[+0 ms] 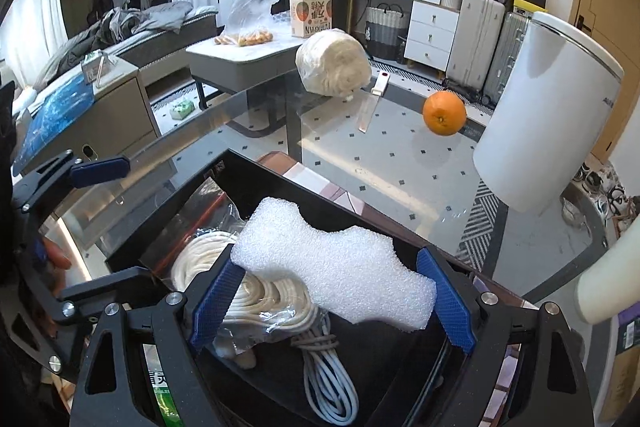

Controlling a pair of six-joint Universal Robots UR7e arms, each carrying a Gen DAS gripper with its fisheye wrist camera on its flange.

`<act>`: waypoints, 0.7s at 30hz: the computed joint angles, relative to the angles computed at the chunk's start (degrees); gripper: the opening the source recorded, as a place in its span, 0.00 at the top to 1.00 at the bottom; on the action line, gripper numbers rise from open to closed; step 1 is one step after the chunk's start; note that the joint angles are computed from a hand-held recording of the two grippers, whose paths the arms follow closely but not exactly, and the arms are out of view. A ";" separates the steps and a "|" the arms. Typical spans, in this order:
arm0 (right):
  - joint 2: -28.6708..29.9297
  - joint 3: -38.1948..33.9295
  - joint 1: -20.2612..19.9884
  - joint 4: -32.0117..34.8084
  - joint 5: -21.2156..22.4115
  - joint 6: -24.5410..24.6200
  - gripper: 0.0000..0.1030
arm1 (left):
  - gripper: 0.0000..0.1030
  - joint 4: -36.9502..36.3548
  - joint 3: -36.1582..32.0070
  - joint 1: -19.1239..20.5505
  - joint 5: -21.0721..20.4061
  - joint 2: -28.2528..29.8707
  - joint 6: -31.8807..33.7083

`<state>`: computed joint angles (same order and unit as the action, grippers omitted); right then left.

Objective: Organize soft objects
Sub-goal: 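Lower the rope bag and foam block into the black box, opening both grippers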

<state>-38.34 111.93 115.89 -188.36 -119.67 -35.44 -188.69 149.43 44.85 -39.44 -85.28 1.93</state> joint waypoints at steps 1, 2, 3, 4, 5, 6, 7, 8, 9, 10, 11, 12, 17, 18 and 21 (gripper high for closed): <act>0.29 -0.45 0.04 0.53 -0.26 -0.02 0.14 | 0.00 -0.29 -0.02 0.07 0.01 0.08 0.13; 0.39 -0.73 -0.04 1.18 -0.31 -0.01 0.14 | 0.00 -0.37 -0.05 0.14 -0.06 0.11 0.21; 0.52 -1.19 -0.10 2.50 -0.20 0.17 0.13 | 0.00 -0.40 -0.03 0.17 -0.12 0.07 0.31; 0.44 -1.56 -0.17 3.81 -0.02 0.34 0.13 | 0.00 -0.70 -0.03 0.19 -0.13 0.12 0.52; 0.52 -1.71 -0.20 4.37 0.11 0.48 0.13 | 0.00 -0.77 0.05 0.14 -0.10 0.11 0.51; 0.75 -2.15 -0.17 5.12 0.12 0.58 0.13 | 0.00 -0.87 0.07 0.25 -0.26 0.07 0.63; 0.81 -2.42 -0.06 5.73 -0.23 0.55 0.13 | 0.00 -0.88 0.07 0.30 -0.33 0.03 0.63; 0.86 -2.64 -0.02 6.47 -0.92 0.68 0.13 | 0.00 -0.81 0.12 0.34 -0.38 -0.08 0.60; 0.99 -3.14 0.09 7.87 -1.59 1.20 0.12 | 0.00 -0.61 0.17 0.19 -0.28 -0.12 0.40; 0.96 -3.03 0.14 7.73 -1.54 1.07 0.11 | 0.00 -0.55 0.21 0.21 -0.25 -0.18 0.40; 0.92 -2.91 0.13 7.37 -1.63 0.70 0.11 | 0.00 -0.49 0.22 0.23 -0.21 -0.20 0.36; 0.89 -2.86 0.15 6.94 -1.73 0.45 0.10 | 0.00 -0.37 0.24 0.21 -0.18 -0.23 0.23; -0.43 -0.62 0.17 3.16 -1.10 -0.90 0.02 | 0.00 -0.02 0.56 -0.05 -0.27 -0.60 -0.05; -0.88 -0.02 0.23 2.27 -0.86 -1.17 0.02 | 0.00 0.10 0.68 -0.19 -0.27 -0.74 -0.09; -2.32 1.67 0.54 0.40 -0.54 -1.29 0.01 | 0.00 0.52 1.07 -0.82 -0.23 -1.27 -0.40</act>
<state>-40.67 113.60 116.43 -187.97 -120.21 -36.73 -188.17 150.49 44.04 -39.68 -86.55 1.53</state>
